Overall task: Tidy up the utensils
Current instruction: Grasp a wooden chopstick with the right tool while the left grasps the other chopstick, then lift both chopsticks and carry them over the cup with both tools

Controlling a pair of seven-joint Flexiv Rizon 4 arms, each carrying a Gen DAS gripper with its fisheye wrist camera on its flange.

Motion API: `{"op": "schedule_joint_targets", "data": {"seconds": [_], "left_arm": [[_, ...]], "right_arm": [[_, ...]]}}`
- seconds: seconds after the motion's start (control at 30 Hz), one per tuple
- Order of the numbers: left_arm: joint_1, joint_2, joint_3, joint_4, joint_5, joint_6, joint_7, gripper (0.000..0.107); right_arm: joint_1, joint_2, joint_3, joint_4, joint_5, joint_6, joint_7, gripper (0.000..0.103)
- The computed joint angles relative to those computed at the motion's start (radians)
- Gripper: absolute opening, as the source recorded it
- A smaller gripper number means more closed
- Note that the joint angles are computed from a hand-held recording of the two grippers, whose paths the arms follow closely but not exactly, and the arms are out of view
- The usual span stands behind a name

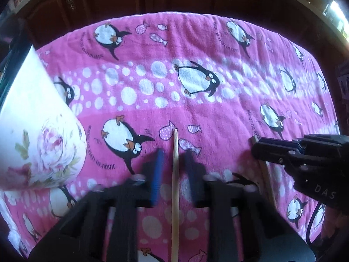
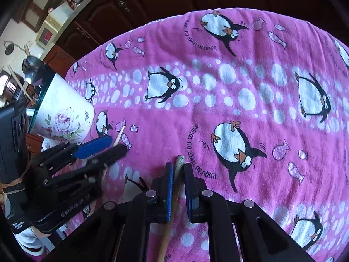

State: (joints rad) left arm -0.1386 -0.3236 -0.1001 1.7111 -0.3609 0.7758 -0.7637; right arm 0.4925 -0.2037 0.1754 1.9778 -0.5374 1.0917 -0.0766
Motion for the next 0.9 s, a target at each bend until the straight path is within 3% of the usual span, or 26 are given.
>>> {"op": "schedule_joint_targets", "data": {"seconds": [0.1, 0.37, 0.9], "left_arm": [[0.008, -0.005, -0.008, -0.019, -0.027, -0.047, 0.000, 0.004], [0.067, 0.084, -0.012, 0.015, -0.261, -0.117, 0.112, 0.004], [0.111, 0.266, 0.090, 0.091, -0.500, -0.229, 0.297, 0.004]], "right_arm": [[0.011, -0.013, -0.014, -0.006, -0.049, 0.002, 0.018, 0.009], [0.021, 0.047, -0.047, 0.045, -0.324, 0.077, 0.243, 0.008], [0.028, 0.156, 0.068, -0.022, -0.526, -0.104, 0.298, 0.008]]}}
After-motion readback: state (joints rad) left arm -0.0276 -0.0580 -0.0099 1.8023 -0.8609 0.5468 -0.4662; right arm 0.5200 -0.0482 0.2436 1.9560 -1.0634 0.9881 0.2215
